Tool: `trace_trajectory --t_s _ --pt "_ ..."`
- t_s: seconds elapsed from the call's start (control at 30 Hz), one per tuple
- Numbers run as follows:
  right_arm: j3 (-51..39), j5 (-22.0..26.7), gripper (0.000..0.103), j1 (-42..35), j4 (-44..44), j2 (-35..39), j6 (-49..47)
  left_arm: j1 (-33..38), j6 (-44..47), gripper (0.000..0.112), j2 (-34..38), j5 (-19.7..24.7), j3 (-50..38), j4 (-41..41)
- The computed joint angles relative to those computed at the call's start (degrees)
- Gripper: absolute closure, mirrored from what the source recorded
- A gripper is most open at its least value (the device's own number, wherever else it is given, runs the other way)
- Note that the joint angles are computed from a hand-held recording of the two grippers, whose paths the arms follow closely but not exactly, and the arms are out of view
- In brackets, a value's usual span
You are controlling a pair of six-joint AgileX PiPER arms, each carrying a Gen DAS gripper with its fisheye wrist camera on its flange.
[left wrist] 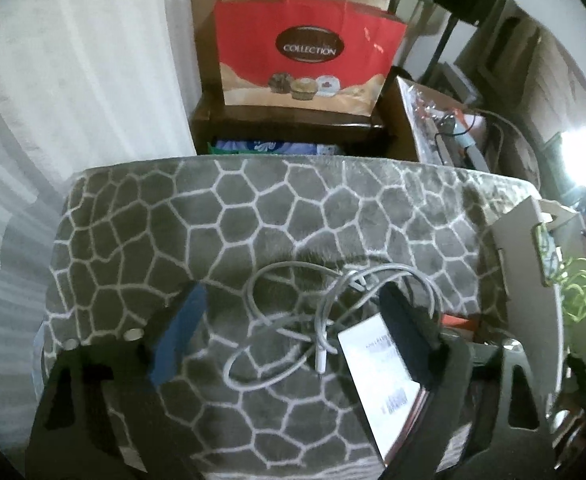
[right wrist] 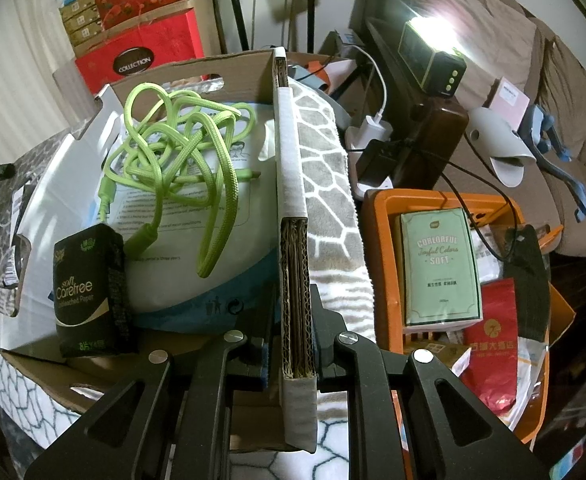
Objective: Organize objects
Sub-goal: 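Move the open left tool over the white cable coil on the cloth, then close the left tool on the white cable coil and lift it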
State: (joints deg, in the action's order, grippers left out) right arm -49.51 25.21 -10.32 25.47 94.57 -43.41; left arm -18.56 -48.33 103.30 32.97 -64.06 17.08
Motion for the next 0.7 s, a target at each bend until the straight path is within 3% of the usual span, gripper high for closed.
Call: trace_trajectory --t_s 0.37,0.43,0.53,0.7 --pt "0.1 -0.1 0.088 0.1 -0.3 0.0 0.2 0.4 0.7 0.062 4.7 -0.2 -2.9 -0.7" --pt "0.1 -0.1 0.088 0.1 -0.3 0.0 0.2 1.1 4.6 0.099 4.5 -2.0 -2.6 -4.5" --pt "0.1 -0.2 0.088 0.0 -0.3 0.0 0.1 0.7 5.1 0.102 5.3 -0.6 -3.9 -5.3" --pt "0.1 0.0 0.088 -0.3 0.2 0.1 -0.5 1.2 3.2 0.105 3.7 -2.1 -2.2 -5.0"
